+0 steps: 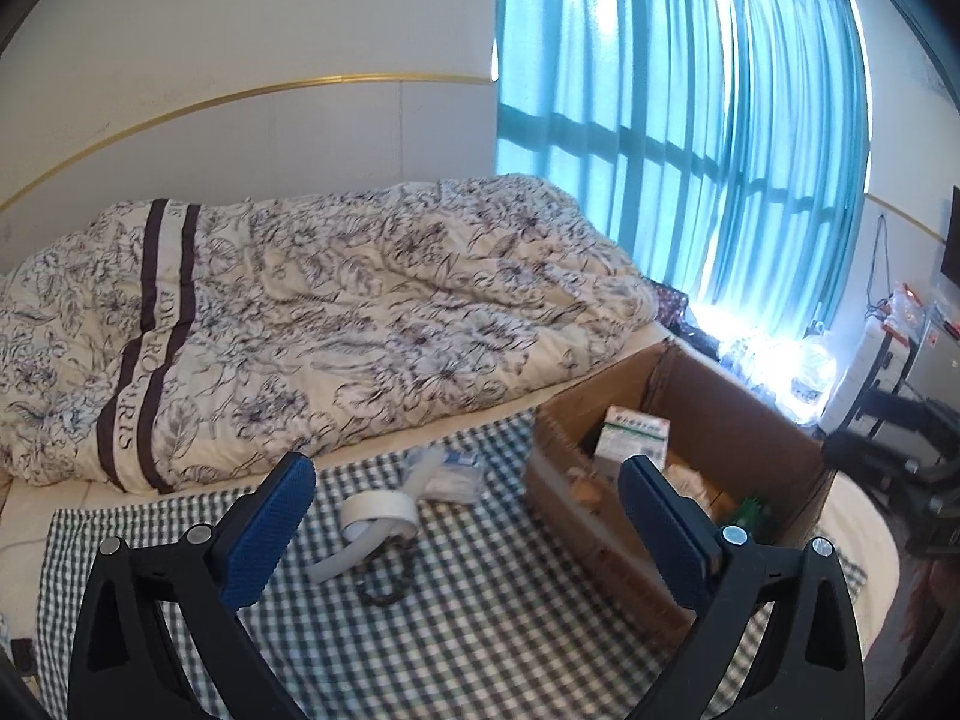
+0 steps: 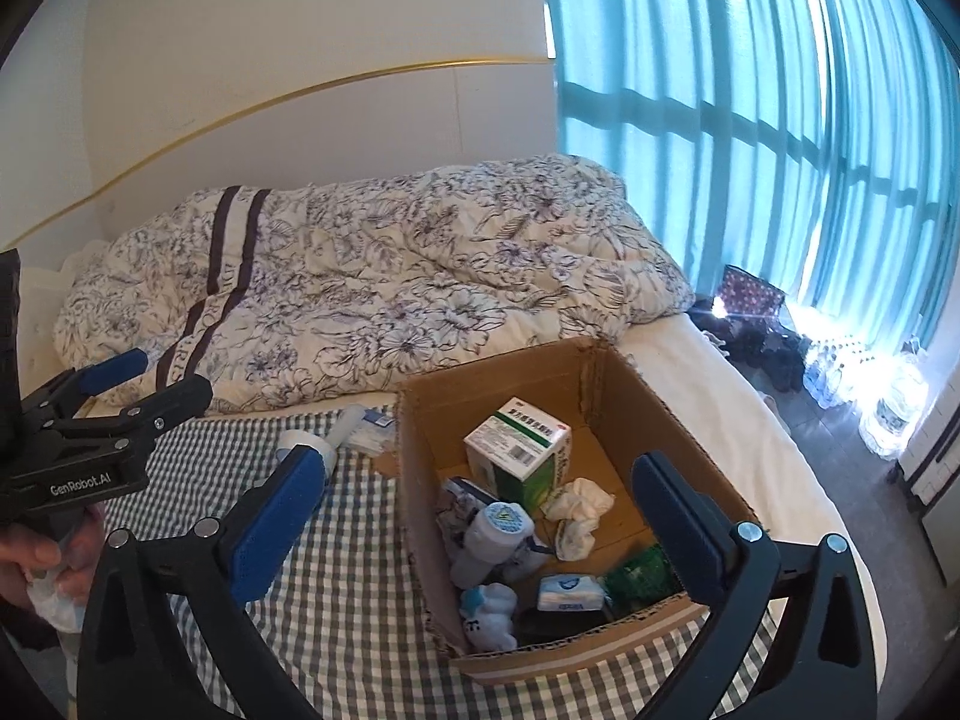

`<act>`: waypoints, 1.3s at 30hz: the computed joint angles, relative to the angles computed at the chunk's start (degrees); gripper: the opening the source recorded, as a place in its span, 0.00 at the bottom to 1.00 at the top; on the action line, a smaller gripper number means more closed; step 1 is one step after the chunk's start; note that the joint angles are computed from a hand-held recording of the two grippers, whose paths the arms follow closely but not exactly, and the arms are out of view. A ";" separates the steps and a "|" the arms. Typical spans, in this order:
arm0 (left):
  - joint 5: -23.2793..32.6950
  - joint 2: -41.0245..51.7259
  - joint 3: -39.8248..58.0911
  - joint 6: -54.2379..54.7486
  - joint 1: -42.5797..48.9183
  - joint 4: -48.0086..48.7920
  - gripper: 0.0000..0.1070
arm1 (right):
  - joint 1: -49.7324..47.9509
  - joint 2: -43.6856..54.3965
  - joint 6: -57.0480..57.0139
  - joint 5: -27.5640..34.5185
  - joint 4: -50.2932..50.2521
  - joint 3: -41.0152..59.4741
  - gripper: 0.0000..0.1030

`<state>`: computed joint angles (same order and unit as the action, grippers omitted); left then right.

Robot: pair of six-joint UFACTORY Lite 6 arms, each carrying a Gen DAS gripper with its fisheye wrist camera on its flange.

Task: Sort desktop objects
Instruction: 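Move both tools back toward the tape roll and bead bracelet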

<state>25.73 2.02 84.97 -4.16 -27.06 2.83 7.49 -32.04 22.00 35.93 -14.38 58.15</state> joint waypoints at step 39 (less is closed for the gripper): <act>-9.63 18.02 -9.26 51.10 21.06 -38.54 0.96 | 16.95 32.96 5.96 -17.01 -6.33 7.67 1.00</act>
<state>16.10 20.04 75.71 46.95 -6.00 -35.70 24.44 0.93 27.97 18.92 -20.71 65.82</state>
